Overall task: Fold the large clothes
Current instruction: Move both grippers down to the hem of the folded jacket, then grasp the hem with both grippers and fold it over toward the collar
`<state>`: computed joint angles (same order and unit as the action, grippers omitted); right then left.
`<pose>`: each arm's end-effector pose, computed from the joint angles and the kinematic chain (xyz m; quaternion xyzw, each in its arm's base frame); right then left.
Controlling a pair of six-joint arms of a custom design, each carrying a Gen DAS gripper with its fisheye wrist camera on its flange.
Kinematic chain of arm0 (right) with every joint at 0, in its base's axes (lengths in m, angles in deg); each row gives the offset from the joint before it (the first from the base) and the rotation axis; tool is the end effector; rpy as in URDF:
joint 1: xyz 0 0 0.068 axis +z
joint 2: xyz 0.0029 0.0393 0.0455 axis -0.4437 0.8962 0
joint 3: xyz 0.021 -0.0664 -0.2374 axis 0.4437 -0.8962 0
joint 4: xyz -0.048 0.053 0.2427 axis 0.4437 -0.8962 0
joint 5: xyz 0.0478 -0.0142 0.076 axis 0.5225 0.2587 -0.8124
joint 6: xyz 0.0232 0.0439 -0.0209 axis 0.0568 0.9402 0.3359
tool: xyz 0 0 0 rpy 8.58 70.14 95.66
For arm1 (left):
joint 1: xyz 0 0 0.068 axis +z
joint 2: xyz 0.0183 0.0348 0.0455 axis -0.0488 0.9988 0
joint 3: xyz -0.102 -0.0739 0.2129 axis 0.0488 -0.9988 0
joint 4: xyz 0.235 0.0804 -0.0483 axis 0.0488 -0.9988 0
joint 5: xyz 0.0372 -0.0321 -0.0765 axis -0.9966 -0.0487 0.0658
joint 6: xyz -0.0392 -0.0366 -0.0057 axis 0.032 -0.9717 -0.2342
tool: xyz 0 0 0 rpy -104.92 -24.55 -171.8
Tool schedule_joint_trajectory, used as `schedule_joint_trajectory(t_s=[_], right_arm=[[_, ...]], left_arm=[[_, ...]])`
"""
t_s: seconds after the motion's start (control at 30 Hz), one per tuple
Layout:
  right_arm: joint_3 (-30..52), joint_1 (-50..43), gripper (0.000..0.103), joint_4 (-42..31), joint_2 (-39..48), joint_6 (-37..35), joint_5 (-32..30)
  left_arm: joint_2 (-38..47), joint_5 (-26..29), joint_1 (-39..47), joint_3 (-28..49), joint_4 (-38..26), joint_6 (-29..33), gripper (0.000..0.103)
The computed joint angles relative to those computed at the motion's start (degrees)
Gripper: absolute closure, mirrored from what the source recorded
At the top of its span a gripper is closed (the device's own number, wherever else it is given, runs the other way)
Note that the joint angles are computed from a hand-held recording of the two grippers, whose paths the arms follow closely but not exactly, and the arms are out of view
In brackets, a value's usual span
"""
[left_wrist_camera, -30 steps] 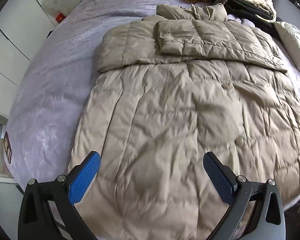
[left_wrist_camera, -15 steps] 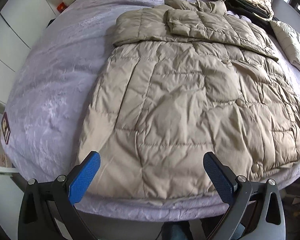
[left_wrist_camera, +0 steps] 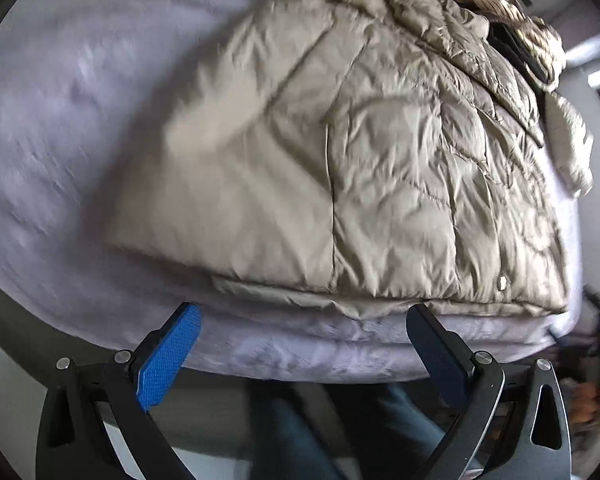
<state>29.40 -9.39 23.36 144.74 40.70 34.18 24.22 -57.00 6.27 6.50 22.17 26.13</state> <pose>0.1675 0.0641 0.1379 0.4054 0.8515 0.3236 0.0771 0.2241 0.0238 0.1247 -0.0365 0.9850 -0.1668 0.0260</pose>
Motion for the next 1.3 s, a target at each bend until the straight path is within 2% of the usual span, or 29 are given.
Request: schedule_joint_trajectory(t_s=[0.1, 0.17, 0.27, 0.33, 0.43, 0.47, 0.5, 0.57, 0.6, 0.63, 0.7, 0.77, 0.87, 0.97, 1.07, 1.2, 1.3], right_arm=[[-4.3, -0.2, 0.000, 5.6, 0.0, 3.9, -0.7], [-5.9, -1.0, 0.000, 9.3, 0.9, 5.2, -0.6], [-7.4, -1.3, 0.000, 15.5, 2.5, 7.0, 0.5], [-7.5, -1.6, 0.000, 19.5, 4.3, 7.6, 1.2], [-6.9, -1.0, 0.000, 23.7, 6.0, 8.5, 2.3], [-7.2, -0.4, 0.000, 25.6, 6.0, 9.0, 2.8], [-6.9, -0.3, 0.001, 26.1, 6.3, 8.8, 2.9], [-6.4, -0.6, 0.003, 27.4, 8.5, 8.3, 2.2], [-6.2, -0.7, 0.014, 28.5, 10.3, 8.5, 1.9], [-6.0, -1.2, 0.046, 28.5, 11.7, 8.6, 1.2], [-5.3, -2.5, 0.093, 27.7, 14.1, 8.8, -0.9], [-6.1, -3.4, 0.093, 29.3, 13.4, 8.8, -1.4], [-3.1, -6.0, 0.094, 27.4, 11.8, 3.7, -3.9], [5.4, -11.1, 0.094, 22.9, 14.4, -3.6, -8.5], [17.9, -15.6, 0.094, 17.7, 21.8, -10.9, -12.7], [41.0, -19.8, 0.094, 9.2, 36.7, -20.8, -16.9], [62.4, -21.3, 0.094, -1.2, 50.8, -28.5, -18.1]], left_arm=[[5.8, 6.3, 2.0, 0.6, 3.3, -4.3, 0.000], [7.1, 8.5, 2.3, 1.2, 5.3, -7.1, 0.000], [8.5, 10.0, 1.5, 4.0, 7.0, -9.7, 0.000], [9.3, 10.1, 0.2, 5.9, 7.5, -10.2, 0.006], [10.6, 10.2, -0.4, 8.3, 6.4, -8.3, 0.030], [11.3, 9.9, -0.7, 9.4, 5.9, -7.9, 0.046], [11.9, 9.6, -0.9, 10.2, 5.4, -7.3, 0.067], [13.2, 10.2, -0.4, 11.6, 4.7, -6.0, 0.086], [13.2, 11.1, 0.5, 12.1, 4.0, -5.0, 0.087], [12.8, 11.8, 1.3, 12.7, 2.9, -4.2, 0.089], [11.8, 12.8, 1.9, 14.1, 1.1, -3.6, 0.090], [10.7, 13.2, 1.8, 16.0, -0.5, -3.0, 0.090], [10.6, 13.0, -0.1, 21.7, -2.7, -3.7, 0.090], [13.6, 11.0, -3.1, 31.9, -5.5, -5.6, 0.090], [18.5, 9.4, -5.7, 43.2, -7.5, -7.6, 0.090], [31.3, 5.9, -9.2, 67.9, -12.3, -11.6, 0.090], [44.4, 2.9, -11.0, 89.5, -16.0, -15.3, 0.090]])
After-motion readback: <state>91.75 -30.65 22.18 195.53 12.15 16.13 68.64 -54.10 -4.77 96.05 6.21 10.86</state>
